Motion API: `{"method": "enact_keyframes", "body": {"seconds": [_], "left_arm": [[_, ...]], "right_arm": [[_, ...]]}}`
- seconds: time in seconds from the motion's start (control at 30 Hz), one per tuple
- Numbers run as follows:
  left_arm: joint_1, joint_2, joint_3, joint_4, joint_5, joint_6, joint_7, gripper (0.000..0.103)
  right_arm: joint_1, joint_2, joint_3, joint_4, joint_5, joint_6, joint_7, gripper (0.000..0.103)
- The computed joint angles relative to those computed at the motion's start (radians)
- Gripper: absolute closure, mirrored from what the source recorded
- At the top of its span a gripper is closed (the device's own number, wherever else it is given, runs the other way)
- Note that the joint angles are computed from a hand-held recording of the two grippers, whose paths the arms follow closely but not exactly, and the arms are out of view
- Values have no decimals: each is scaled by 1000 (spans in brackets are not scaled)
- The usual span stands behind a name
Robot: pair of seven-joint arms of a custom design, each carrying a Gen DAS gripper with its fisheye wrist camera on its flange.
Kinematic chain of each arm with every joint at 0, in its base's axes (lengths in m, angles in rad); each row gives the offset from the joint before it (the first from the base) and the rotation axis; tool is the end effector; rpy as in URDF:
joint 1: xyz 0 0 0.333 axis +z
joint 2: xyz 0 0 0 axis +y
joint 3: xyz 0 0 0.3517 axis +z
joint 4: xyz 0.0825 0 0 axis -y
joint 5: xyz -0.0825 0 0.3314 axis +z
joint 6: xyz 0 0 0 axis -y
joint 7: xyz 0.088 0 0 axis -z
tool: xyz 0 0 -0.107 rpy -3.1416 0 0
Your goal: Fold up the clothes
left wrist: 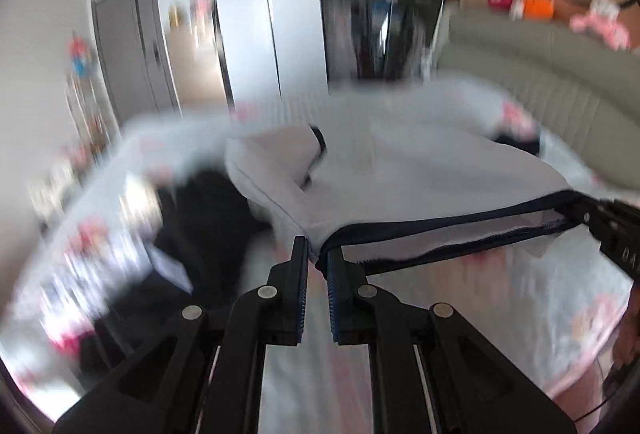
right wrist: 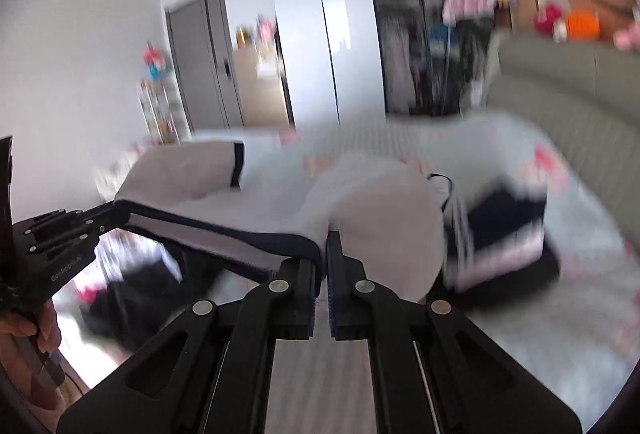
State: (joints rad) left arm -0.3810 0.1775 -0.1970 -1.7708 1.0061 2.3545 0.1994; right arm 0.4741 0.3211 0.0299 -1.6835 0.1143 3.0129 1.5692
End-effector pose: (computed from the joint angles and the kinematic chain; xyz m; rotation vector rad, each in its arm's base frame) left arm 0.5196 -0.3134 0.5630 -1.8210 1.4725 -0.6536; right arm 0.5853 0.3093 0.5932 -1.8130 1.2103 -0.5309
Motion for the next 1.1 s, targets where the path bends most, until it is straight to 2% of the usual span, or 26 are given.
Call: {"method": "enact_keyframes", "body": {"seconds": [0.13,0.2,0.3,0.37,0.4,0.5,0.6,0.77,0.87,0.97,1.0,1.1], "left_arm": [[33,101,-3,-187,-148,184,-107,94],[28,126,8,-250,-182,245,-140,94],[8,128,32,-337,-163,341,-208,94],[-6,118,46,-364,-131,372,-234,94],[-11,115,47,-367,-128,368,-232,94],[-21,99,49,-377,-109,363,-242,94],[-36,71,45,-381,-65,337,-282,96],[-34,9,21,-438,1,338,-367,100],[-22,-15,7,-473,29,368,-416,100],[20,-16,32,-514,111,513,-552,99],[34,-10,42,-521,134,561,-590,99],[50,11,59,-503,165,591,-639,99]], "right_arm": [[41,42,-26,-227,15,26,79,100],[-10,72,35,-291,83,28,75,100],[-51,78,84,-389,157,104,70,100],[-95,68,142,-435,196,154,36,100],[-83,63,133,-449,197,168,30,100],[-4,42,59,-463,182,181,36,100],[-28,25,83,-465,196,194,27,100],[-124,-36,206,-550,233,251,-8,100],[-235,-55,329,-585,249,264,-29,100],[-221,-66,311,-601,262,252,-20,100],[-243,-62,329,-598,277,249,-13,99],[-391,-30,466,-554,336,212,-36,93]]}}
